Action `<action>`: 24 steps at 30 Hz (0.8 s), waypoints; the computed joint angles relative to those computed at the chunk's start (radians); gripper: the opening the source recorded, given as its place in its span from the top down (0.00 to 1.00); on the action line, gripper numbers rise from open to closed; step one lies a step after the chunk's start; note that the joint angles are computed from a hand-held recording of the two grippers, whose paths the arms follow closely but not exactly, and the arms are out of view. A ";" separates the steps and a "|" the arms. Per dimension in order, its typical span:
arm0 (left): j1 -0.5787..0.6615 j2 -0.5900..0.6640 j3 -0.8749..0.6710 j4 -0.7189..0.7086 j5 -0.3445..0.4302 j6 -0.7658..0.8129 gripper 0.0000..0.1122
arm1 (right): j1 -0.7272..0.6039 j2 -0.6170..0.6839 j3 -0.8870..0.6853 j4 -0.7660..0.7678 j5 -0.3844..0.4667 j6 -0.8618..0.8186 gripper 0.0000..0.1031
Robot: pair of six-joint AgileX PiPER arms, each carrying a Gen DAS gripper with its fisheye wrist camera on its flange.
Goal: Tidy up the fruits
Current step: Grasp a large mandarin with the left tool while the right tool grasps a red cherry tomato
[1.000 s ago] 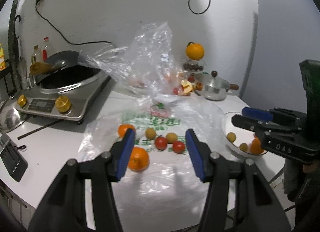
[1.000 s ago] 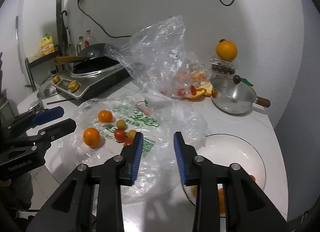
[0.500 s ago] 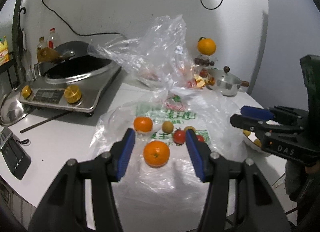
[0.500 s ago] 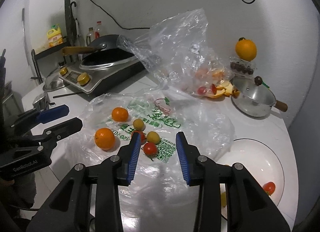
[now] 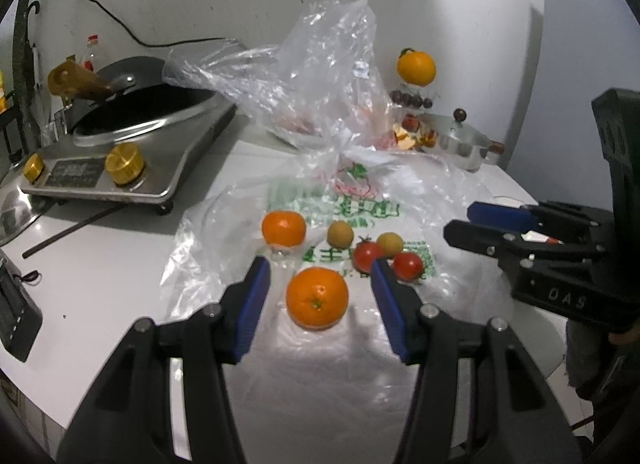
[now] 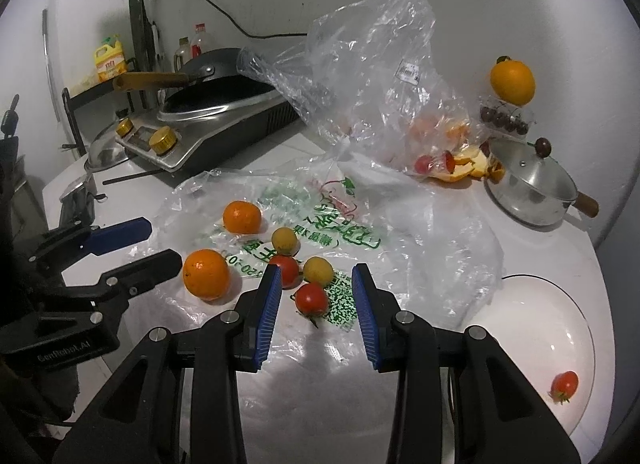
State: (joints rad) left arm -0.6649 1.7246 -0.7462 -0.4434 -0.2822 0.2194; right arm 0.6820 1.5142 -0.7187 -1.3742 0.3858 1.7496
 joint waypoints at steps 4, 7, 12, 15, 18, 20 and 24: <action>0.006 0.029 -0.021 0.023 0.008 -0.011 0.52 | -0.025 0.029 -0.011 -0.014 -0.034 0.007 0.63; 0.012 0.051 -0.041 0.042 0.020 -0.023 0.52 | -0.043 0.051 -0.019 -0.018 -0.056 0.008 0.63; 0.016 0.089 -0.073 0.045 0.043 -0.020 0.52 | -0.072 0.090 -0.032 -0.046 -0.095 0.027 0.63; 0.015 0.109 -0.090 0.022 0.054 0.006 0.52 | -0.088 0.120 -0.048 -0.016 -0.117 -0.009 0.63; 0.018 0.127 -0.110 0.003 0.073 0.030 0.52 | -0.104 0.144 -0.060 0.004 -0.140 -0.034 0.63; 0.021 0.140 -0.124 -0.009 0.085 0.042 0.52 | -0.112 0.155 -0.064 0.003 -0.151 -0.035 0.63; 0.022 0.161 -0.147 -0.046 0.109 0.086 0.52 | -0.130 0.179 -0.077 0.027 -0.173 -0.067 0.63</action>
State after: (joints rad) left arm -0.6433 1.8858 -0.8934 -0.4898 -0.1731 0.3050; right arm 0.5520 1.6934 -0.7958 -1.3468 0.2129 1.6825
